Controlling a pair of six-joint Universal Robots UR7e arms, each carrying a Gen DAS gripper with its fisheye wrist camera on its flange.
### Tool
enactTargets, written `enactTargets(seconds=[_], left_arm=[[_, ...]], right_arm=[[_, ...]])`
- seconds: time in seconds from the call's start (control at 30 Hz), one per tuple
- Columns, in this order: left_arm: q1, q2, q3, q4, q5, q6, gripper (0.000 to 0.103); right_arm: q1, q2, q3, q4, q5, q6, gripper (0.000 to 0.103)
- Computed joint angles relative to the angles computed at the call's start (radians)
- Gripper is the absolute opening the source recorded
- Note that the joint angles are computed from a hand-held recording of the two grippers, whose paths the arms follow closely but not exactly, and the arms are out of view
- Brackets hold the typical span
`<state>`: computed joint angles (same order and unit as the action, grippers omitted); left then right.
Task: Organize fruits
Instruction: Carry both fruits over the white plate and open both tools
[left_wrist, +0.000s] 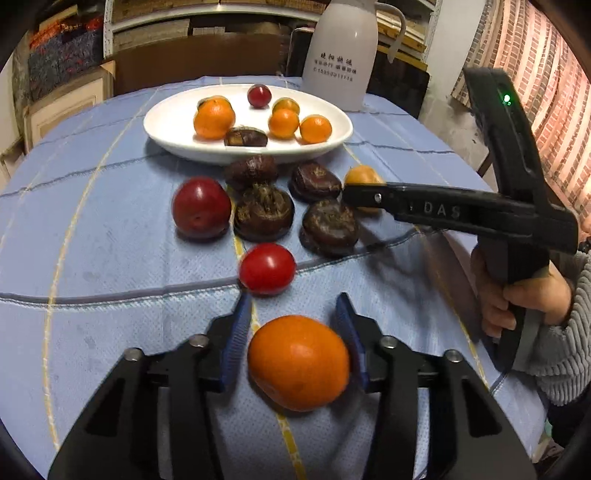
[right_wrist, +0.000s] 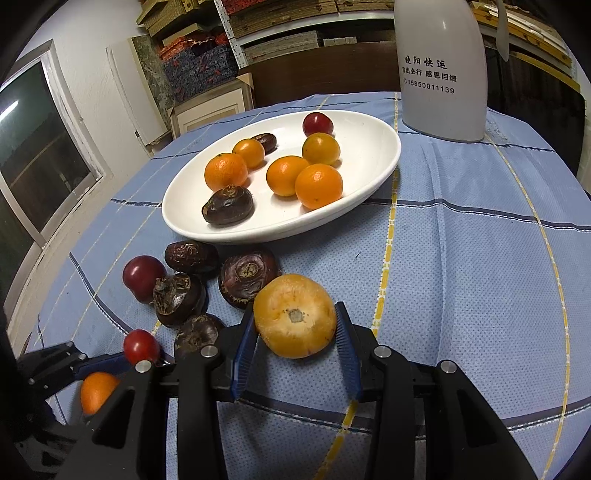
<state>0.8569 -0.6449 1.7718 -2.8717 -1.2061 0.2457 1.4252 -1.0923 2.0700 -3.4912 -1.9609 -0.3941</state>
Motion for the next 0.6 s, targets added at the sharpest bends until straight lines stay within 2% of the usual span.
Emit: enactTargets(seconds=[0.27, 0.33, 0.47, 0.6], left_arm=[[-0.026, -0.003, 0.039, -0.055, 0.073, -0.003, 0.042], [-0.034, -0.008, 0.064, -0.132, 0.107, -0.015, 0.041], [-0.029, -0.043, 0.102, -0.251, 0.118, -0.055, 0.041], [-0.025, -0.069, 0.067, -0.255, 0.149, -0.03, 0.041]], right_arm=[[-0.002, -0.006, 0.01, -0.005, 0.006, 0.01, 0.041], [-0.005, -0.011, 0.015, -0.005, 0.012, 0.016, 0.041], [-0.013, -0.029, 0.031, -0.011, 0.035, 0.036, 0.041], [0.001, -0.051, 0.06, -0.106, 0.048, 0.027, 0.041]])
